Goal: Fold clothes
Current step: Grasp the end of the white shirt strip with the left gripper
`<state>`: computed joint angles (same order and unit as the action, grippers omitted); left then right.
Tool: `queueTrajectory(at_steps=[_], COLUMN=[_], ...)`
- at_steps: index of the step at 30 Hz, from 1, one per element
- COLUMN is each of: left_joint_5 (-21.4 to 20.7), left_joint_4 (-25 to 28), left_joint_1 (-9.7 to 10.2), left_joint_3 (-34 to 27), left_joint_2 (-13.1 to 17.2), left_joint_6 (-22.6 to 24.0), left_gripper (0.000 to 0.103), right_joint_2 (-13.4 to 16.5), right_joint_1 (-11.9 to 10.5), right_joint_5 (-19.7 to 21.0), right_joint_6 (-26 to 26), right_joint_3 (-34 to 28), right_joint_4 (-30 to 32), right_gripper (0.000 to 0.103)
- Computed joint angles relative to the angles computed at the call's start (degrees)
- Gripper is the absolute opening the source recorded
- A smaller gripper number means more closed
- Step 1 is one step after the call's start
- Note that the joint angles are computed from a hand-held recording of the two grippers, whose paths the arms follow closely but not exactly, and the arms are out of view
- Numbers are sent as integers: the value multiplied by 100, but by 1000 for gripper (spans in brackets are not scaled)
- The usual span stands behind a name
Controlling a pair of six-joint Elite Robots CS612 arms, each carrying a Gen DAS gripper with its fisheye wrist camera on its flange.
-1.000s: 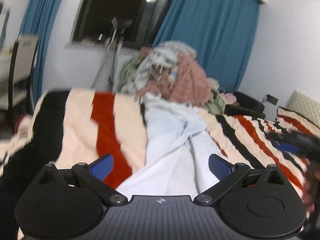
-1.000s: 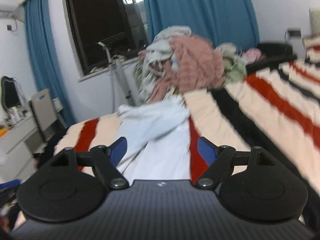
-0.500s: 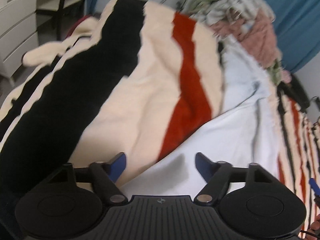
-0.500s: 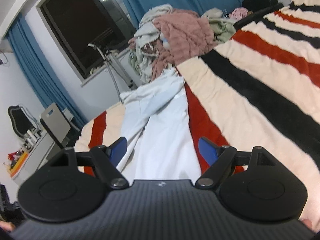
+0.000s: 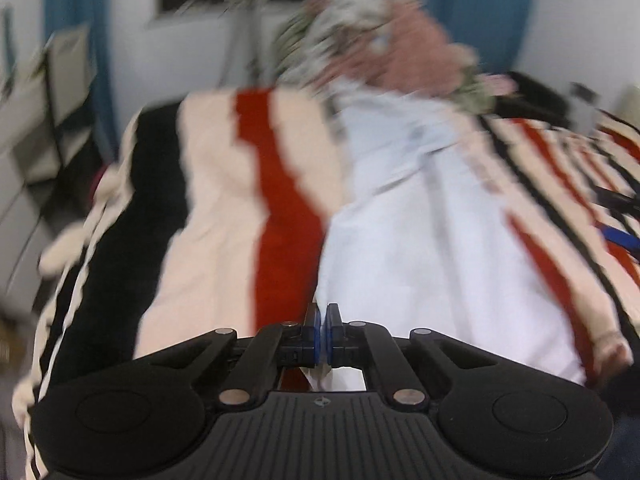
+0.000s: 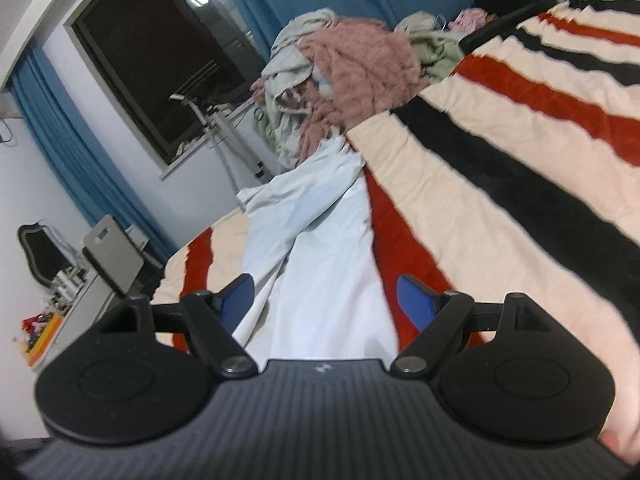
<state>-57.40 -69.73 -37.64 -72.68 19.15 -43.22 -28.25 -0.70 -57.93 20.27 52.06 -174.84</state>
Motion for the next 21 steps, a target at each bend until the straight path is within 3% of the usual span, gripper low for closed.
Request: queueTrajectory(at_steps=[3, 7, 13, 16, 21], left_joint_5=[97, -262, -1068, -1439, -2089], left_joint_4=[-614, -1313, -1561, -1427, -1308], left_joint_1=[-225, -369, -371, -285, -108], left_joint_3=[84, 446, 893, 979, 1038], left_joint_2=[-17, -123, -160, -130, -62], left_joint_6=[673, 1127, 1220, 1070, 784], left_gripper=[3, 2, 2, 2, 7], right_joint_2=[-26, -68, -149, -115, -74], right_joint_1=[-13, -54, -134, -178, -197], right_joint_5=[-142, -50, 433, 760, 976], right_joint_6=[-69, -107, -268, -69, 196], right_joint_3=[46, 127, 241, 191, 122], right_joint_4=[-124, -151, 501, 975, 1600], right_gripper=[81, 81, 81, 81, 81])
